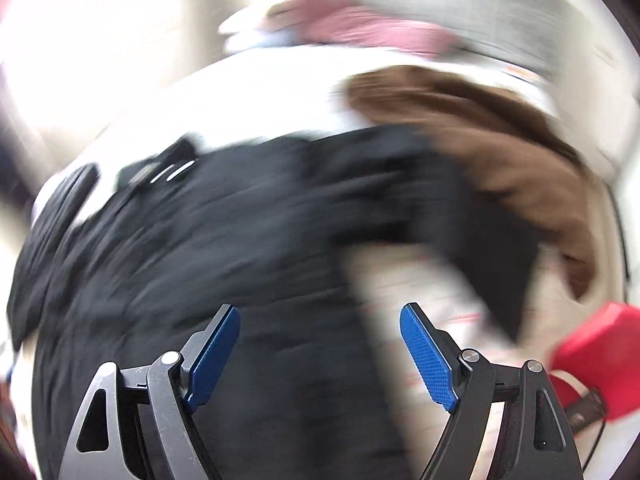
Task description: Fold large clothes
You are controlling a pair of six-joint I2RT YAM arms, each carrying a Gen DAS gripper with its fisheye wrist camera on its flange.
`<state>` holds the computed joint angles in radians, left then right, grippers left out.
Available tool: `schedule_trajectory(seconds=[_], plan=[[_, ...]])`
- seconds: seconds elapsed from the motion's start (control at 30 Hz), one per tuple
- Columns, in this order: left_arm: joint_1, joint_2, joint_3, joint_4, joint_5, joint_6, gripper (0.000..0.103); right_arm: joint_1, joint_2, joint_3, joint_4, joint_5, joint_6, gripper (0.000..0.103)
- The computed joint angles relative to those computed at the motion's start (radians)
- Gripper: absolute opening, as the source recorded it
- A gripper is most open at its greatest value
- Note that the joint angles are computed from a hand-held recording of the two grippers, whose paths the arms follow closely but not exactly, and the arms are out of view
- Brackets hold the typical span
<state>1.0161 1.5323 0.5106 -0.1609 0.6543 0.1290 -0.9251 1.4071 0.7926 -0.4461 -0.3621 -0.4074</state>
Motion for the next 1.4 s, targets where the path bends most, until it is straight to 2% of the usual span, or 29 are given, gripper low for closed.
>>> schedule_trajectory(seconds=[0.1,0.17,0.27,0.33,0.37,0.4,0.43,0.47,0.5,0.57,0.67,0.77,0.87,0.93,1.03,1.07,1.1,1.13,1.17,1.23,1.33,1.4], plan=[[-0.053,-0.12,-0.039,-0.067,-0.016,0.003,0.081,-0.121,0.237,0.167,0.115,0.06,0.099,0.083],[-0.099,-0.215,-0.078,-0.113,-0.022,0.001,0.081,-0.152,0.416,0.309,0.109,0.086,0.145,0.082],[-0.174,-0.322,-0.115,-0.162,-0.05,-0.009,0.081,-0.155,0.624,0.473,0.081,0.065,0.171,0.076],[-0.238,-0.403,-0.148,-0.189,-0.067,-0.043,0.081,-0.136,0.703,0.518,0.096,0.077,0.166,0.066],[-0.282,-0.438,-0.16,-0.202,-0.077,-0.069,0.082,-0.123,0.731,0.527,0.115,0.094,0.159,0.052],[-0.33,-0.473,-0.172,-0.212,-0.094,-0.1,0.082,-0.108,0.736,0.512,0.158,0.133,0.151,0.044],[-0.382,-0.507,-0.182,-0.225,-0.11,-0.128,0.082,-0.092,0.718,0.475,0.218,0.173,0.136,0.022],[-0.423,-0.537,-0.19,-0.241,-0.121,-0.14,0.082,-0.093,0.696,0.453,0.247,0.166,0.122,0.008],[-0.484,-0.579,-0.198,-0.255,-0.143,-0.172,0.082,-0.095,0.657,0.426,0.275,0.156,0.113,0.008],[-0.594,-0.64,-0.207,-0.269,-0.185,-0.215,0.082,-0.072,0.515,0.309,0.4,0.201,0.08,0.006],[-0.775,-0.711,-0.225,-0.257,-0.281,-0.299,0.082,-0.022,0.353,0.205,0.6,0.33,-0.009,0.006],[-0.977,-0.721,-0.252,-0.186,-0.395,-0.409,0.082,0.027,0.328,0.227,0.711,0.428,-0.085,0.006],[-1.132,-0.66,-0.289,-0.065,-0.454,-0.497,0.082,0.059,0.441,0.282,0.848,0.537,-0.179,0.006],[-1.225,-0.584,-0.31,0.046,-0.489,-0.536,0.082,0.088,0.577,0.334,0.951,0.625,-0.261,0.006],[-1.342,-0.448,-0.318,0.177,-0.57,-0.557,0.082,0.11,0.768,0.476,0.904,0.725,-0.315,0.01],[-1.369,-0.419,-0.313,0.188,-0.593,-0.559,0.082,0.109,0.798,0.501,0.888,0.749,-0.297,0.011],[-1.384,-0.392,-0.306,0.195,-0.606,-0.553,0.082,0.105,0.794,0.499,0.875,0.754,-0.248,0.018],[-1.391,-0.38,-0.302,0.195,-0.612,-0.545,0.082,0.093,0.754,0.469,0.858,0.723,-0.172,0.024],[-1.391,-0.379,-0.3,0.198,-0.61,-0.537,0.082,0.088,0.707,0.434,0.837,0.68,-0.115,0.039],[-1.396,-0.371,-0.304,0.23,-0.615,-0.531,0.082,0.093,0.58,0.327,0.807,0.561,-0.046,0.063],[-1.444,-0.306,-0.312,0.332,-0.661,-0.535,0.082,0.172,0.438,0.244,0.639,0.399,-0.085,0.069],[-1.464,-0.228,-0.324,0.425,-0.654,-0.536,0.082,0.225,0.392,0.206,0.548,0.304,-0.103,0.071]])
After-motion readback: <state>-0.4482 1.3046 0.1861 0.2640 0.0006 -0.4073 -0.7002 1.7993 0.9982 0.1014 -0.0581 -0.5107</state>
